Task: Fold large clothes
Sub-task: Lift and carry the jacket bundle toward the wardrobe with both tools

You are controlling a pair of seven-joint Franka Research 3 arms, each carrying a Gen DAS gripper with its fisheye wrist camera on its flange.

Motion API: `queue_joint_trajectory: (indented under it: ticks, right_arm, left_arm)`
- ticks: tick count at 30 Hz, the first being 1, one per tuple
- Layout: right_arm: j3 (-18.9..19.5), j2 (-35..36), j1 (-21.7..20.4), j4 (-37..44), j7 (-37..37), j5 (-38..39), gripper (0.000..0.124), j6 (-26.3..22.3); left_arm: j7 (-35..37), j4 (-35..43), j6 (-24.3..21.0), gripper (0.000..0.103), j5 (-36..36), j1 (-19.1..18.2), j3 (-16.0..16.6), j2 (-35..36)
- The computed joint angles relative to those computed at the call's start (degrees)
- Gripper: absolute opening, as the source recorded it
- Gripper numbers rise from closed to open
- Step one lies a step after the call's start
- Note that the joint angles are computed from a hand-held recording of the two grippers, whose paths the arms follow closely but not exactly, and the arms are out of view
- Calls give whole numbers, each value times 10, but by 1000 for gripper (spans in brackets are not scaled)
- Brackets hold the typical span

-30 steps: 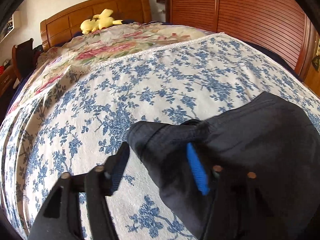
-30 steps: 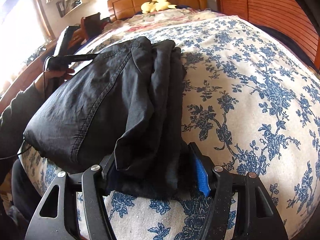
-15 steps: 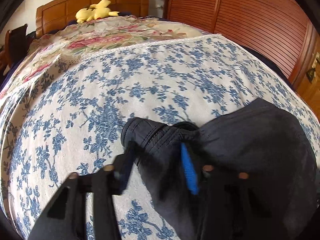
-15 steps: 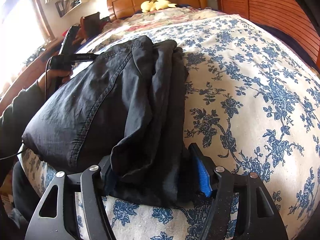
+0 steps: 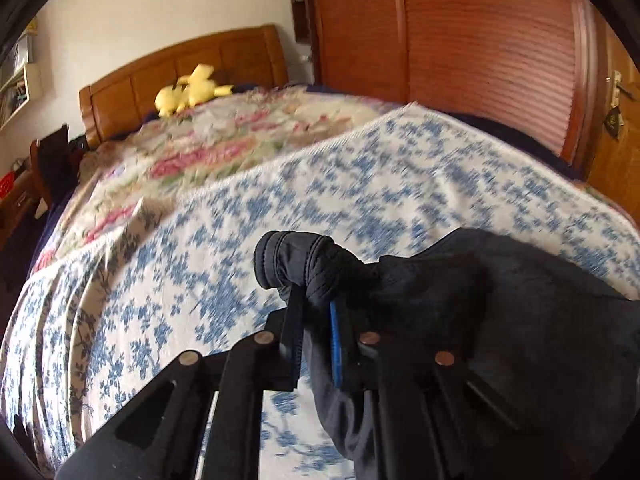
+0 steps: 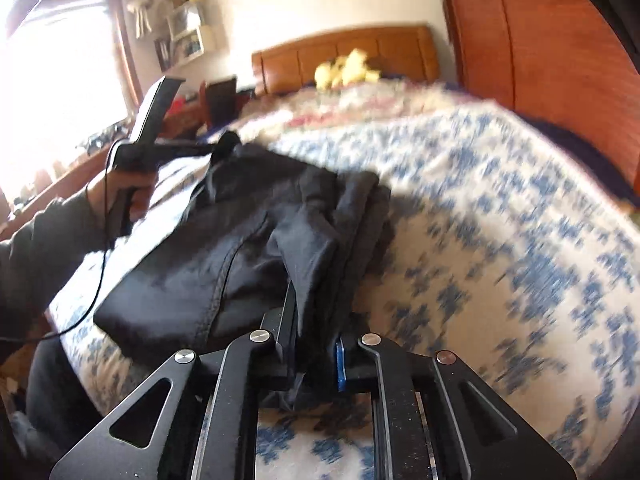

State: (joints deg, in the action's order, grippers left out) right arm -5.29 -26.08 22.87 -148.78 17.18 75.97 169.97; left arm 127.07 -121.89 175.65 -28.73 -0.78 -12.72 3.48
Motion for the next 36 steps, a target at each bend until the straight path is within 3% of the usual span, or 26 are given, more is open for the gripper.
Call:
queue_joint_trajectory:
  ticks: [6,12,16,19,22,25,28,33,36]
  right_arm:
    - [-9,-20,-25,-4,-3,-29,10,16]
    - [-29,-60,-46,-29,41,-119,9,28]
    - [-49,-66,-78,-27,75,-190,9,31]
    - [-65,-63,-104,-21,96,-234,8,47]
    - [-64,-53,-151,-7,121,-287,8,63]
    - [-66,-47,-206,15,149,-340,8,65]
    - [-70,-49,-250,27,173,-383,8,67]
    - [-44,-52,-349,26,237,-459,8,53]
    - [-28,-36,-401,22,280,-498,9,48]
  left_arm:
    - [-7,0,13,8,9,-40,-9,-19]
    - [-79,32,14,7,78,-76,-19,1]
    - [-166,71,16,7,158,-97,-25,32]
    - [-268,127,13,7,281,-155,11,73]
    - [-297,201,-14,7,310,-162,-16,118]
    - [-339,278,-23,7,357,-193,-21,169]
    - [-351,372,-56,7,382,-211,-47,230]
    - [-365,498,-110,7,422,-261,-39,314]
    - [-395,528,-136,8,447,-293,-11,332]
